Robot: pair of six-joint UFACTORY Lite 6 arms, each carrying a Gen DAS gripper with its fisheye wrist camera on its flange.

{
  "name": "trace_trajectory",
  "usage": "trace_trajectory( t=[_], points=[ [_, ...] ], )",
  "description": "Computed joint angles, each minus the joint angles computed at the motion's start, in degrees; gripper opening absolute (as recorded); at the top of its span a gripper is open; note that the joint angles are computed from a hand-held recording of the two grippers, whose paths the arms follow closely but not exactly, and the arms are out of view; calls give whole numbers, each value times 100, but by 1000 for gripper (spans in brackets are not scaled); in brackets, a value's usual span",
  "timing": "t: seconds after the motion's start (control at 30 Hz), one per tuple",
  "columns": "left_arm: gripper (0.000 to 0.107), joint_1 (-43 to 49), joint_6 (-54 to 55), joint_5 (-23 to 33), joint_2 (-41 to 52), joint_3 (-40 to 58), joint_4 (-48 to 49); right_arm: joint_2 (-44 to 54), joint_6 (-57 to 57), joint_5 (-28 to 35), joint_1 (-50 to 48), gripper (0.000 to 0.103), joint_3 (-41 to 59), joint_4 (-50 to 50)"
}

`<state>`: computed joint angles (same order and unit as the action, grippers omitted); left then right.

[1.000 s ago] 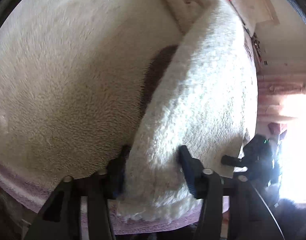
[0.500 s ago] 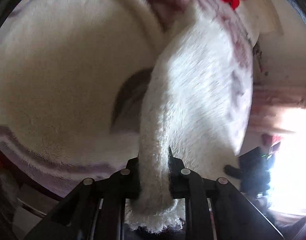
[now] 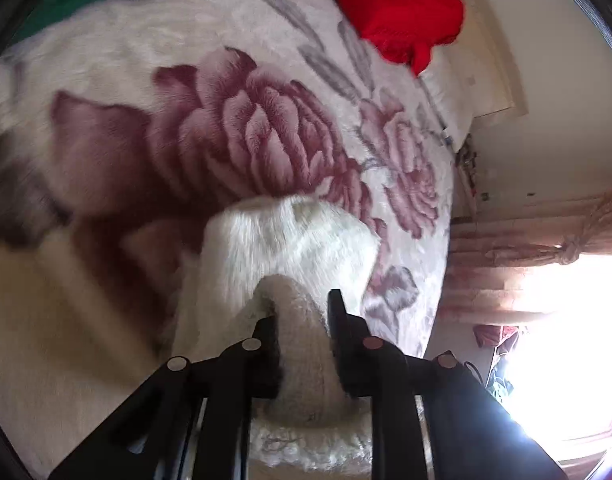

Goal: Fold large clothes

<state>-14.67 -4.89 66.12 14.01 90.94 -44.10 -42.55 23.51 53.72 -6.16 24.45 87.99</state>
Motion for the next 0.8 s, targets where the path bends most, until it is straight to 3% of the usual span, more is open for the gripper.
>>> trace_trajectory(
  t=[0.13,0.2,0.33,0.4,0.5,0.63,0.73,0.77,0.8],
  points=[
    [22,233,-52,710,1021,992,-128,1292,-1258,-228,10,54,-179,1691],
    [23,434,29,979,1145,1155,-293,1641,-1676,-146,-6,77,10,2157],
    [32,1157,302,1017,989,1279,-605,1555,-1587,252,-860,78,425,1292],
    [42,1474,384,1010,760,1366,-467,1721,-1404,686,-1395,78,898,255],
    [44,1396,788,880,20,960,154,2171,-1380,1219,-1717,78,2036,-1544],
    [44,399,906,553,-1195,-654,943,2848,-1710,1328,-1122,78,3170,-3051],
    [44,-798,488,-102,-1632,-1619,1531,3278,-1755,1082,-385,78,3797,-3857],
    [37,-1194,182,-360,-1676,-1748,1884,3434,-1757,977,-174,77,3920,-4022],
    [24,-1682,-187,-740,-1722,-1853,2478,3534,-1750,776,39,60,3967,-4166]
  ],
)
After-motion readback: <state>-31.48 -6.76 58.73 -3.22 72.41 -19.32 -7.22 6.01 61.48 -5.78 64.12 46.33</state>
